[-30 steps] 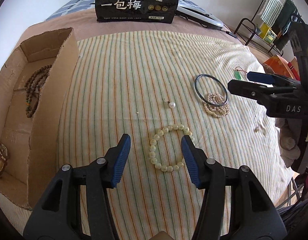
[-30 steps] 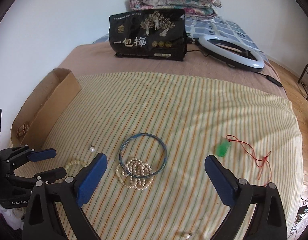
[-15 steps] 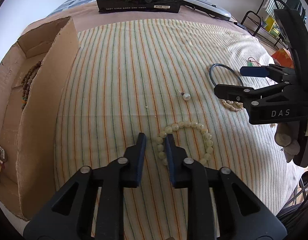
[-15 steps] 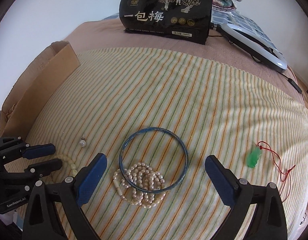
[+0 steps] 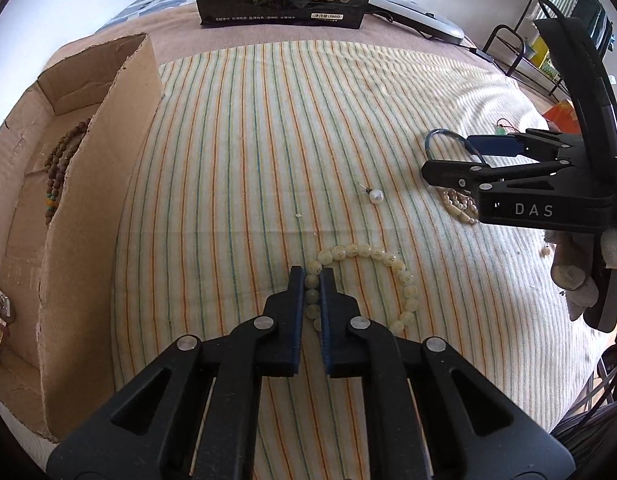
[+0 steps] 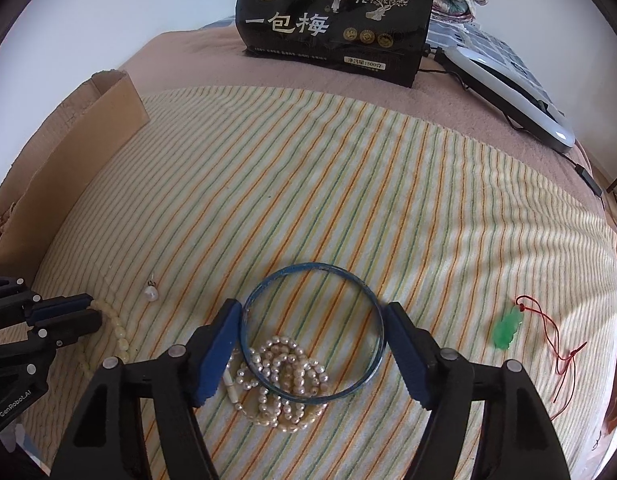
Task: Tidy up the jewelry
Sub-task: 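Carry the white bracelet and blue bangle over the cardboard box with both grippers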
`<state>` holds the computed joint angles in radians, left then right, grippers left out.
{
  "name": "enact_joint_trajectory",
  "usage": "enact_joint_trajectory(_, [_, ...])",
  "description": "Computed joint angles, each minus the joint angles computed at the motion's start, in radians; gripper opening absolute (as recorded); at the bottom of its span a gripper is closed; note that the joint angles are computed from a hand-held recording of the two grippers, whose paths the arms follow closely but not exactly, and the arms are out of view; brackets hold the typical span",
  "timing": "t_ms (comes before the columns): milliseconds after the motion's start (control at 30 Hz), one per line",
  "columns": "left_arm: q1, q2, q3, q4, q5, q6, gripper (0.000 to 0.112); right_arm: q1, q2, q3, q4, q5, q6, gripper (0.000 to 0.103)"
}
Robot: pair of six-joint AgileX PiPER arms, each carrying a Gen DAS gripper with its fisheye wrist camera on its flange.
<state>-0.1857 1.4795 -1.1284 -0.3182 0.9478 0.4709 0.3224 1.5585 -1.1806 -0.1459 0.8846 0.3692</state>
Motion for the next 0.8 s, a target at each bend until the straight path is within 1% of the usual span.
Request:
enact_joint_trajectory(133, [-0.005, -0.017, -0.003, -0.002, 0.006, 0.001, 0.005, 0.010, -0.016, 0.008, -0.017, -0.001, 0.019, 0.074])
enact_joint_trajectory(367, [-0.008, -0.076, -0.001, -0.025, 0.010, 0.037, 0.005, 0.017, -0.085, -0.001, -0.047, 0.018, 0.049, 0.074])
enact_joint_trajectory(633, [0.025, -0.157, -0.023, -0.090, 0.046, 0.104, 0.005, 0.058, -0.160, -0.034, -0.104, 0.078, 0.122, 0.074])
enact_joint_trajectory(800, [0.081, -0.191, -0.047, -0.135, 0.073, 0.151, 0.005, 0.110, -0.183, -0.078, -0.139, 0.117, 0.170, 0.074])
